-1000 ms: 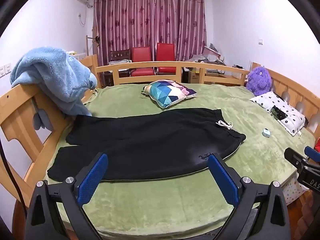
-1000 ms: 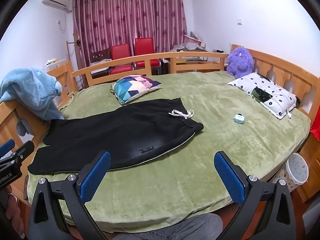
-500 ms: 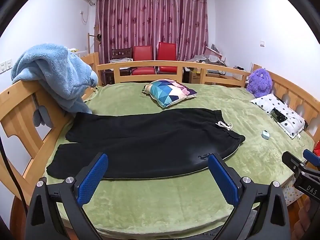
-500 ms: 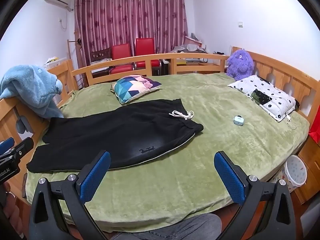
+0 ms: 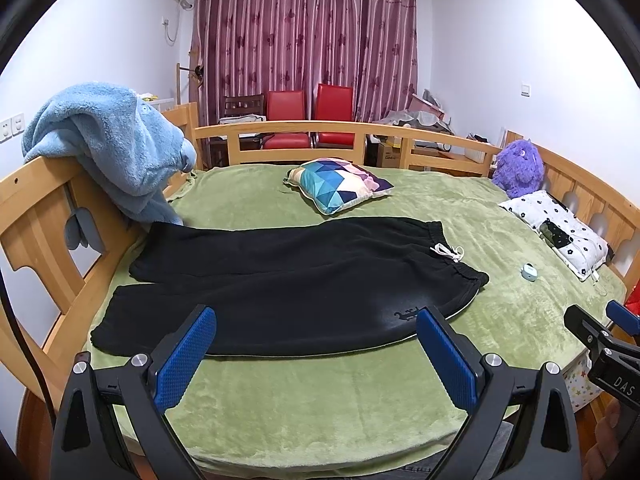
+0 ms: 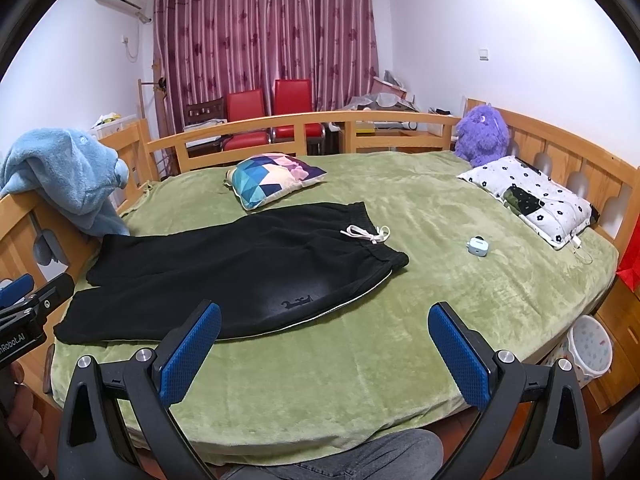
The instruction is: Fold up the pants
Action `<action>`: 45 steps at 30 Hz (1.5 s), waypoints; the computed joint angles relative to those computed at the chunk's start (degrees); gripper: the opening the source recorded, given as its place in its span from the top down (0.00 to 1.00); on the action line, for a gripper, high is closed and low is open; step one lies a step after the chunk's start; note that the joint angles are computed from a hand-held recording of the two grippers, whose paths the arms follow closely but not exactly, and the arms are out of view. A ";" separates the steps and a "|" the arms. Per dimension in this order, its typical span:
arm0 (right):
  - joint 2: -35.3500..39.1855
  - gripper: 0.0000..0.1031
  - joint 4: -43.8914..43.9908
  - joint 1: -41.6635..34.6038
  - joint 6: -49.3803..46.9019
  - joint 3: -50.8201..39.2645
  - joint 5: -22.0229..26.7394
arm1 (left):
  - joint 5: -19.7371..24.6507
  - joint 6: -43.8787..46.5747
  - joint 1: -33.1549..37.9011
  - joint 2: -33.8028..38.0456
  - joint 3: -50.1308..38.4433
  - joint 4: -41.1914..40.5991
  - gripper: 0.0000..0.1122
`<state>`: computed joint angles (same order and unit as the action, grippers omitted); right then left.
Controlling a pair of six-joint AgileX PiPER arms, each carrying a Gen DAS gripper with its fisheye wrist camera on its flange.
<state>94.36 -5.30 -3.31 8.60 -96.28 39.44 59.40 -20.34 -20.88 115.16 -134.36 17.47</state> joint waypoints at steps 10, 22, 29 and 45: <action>0.20 0.01 -2.37 1.03 2.15 0.09 -0.02 | 0.86 -1.04 -0.32 0.19 -0.79 0.12 0.10; -0.08 0.01 -1.99 0.87 1.44 0.72 -0.68 | 1.19 -0.85 0.21 0.34 -1.56 -0.48 0.10; -0.61 0.01 -1.95 1.02 1.54 1.44 -1.24 | 0.91 -0.90 0.66 -0.09 -0.97 -0.84 0.10; -1.17 0.01 -3.21 1.39 2.51 2.02 -1.20 | 1.94 -1.02 0.59 0.61 -2.55 -0.92 0.10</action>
